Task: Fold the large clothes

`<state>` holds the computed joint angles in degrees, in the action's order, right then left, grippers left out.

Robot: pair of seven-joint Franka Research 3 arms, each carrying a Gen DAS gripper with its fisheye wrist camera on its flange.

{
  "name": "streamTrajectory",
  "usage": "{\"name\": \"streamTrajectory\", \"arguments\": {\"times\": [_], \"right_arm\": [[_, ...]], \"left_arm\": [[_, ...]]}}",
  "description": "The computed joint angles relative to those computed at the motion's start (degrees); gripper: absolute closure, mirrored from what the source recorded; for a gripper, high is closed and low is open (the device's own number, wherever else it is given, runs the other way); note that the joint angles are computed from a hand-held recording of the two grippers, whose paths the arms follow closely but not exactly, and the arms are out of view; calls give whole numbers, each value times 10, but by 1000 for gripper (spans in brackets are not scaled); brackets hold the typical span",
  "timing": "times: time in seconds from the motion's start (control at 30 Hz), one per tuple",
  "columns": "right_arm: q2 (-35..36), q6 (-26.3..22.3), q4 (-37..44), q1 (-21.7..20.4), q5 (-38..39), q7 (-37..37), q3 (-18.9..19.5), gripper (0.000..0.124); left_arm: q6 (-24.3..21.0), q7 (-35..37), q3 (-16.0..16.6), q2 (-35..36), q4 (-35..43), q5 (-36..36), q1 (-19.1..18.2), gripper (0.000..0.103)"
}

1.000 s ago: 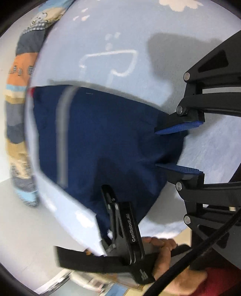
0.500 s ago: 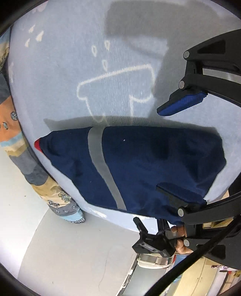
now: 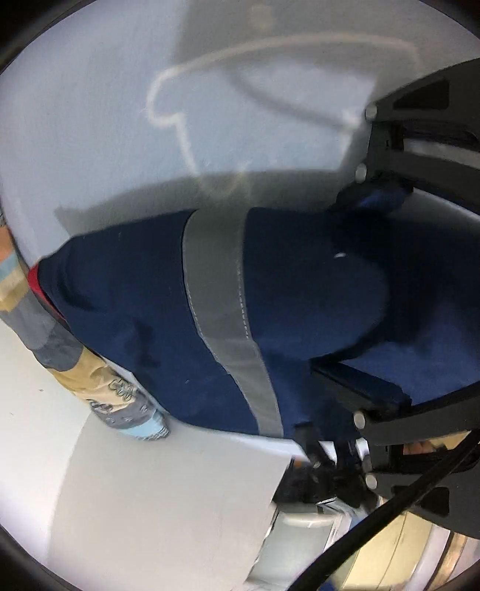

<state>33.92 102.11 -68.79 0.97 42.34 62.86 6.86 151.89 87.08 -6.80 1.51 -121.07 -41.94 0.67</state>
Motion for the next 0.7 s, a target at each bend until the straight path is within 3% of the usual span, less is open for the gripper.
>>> {"name": "streamTrajectory", "arguments": {"times": [0.07,0.17,0.3,0.43,0.47,0.5,0.53,0.57,0.63,0.7], "right_arm": [[-25,29,-24,13,-22,-22,-6,79],[-66,55,-57,18,-30,-57,-8,92],[-124,72,-94,6,-26,-98,-24,92],[-133,33,-70,-31,-9,-111,-47,92],[-126,20,-57,-39,-9,-106,-51,91],[-120,5,-50,-51,-9,-97,-57,89],[-112,2,-44,-54,-20,-86,-62,80],[-110,11,-48,-52,-43,-75,-70,67],[-123,60,-75,-36,-130,-43,-95,64],[-140,69,-87,-51,-139,-48,-97,64]], "left_arm": [[14,-63,-4,-3,3,91,-10,56],[18,-135,-10,-13,10,195,-23,68],[33,-149,-21,-35,13,209,-47,72],[56,-128,-31,-39,20,178,-84,71],[58,-139,-28,-31,26,187,-97,66],[55,-186,-39,-23,31,236,-92,53],[47,-260,-41,-11,38,315,-94,48],[26,-323,-42,0,47,380,-97,47],[8,-394,-42,0,47,442,-103,46],[-12,-502,-44,-13,53,577,-112,44]]}}
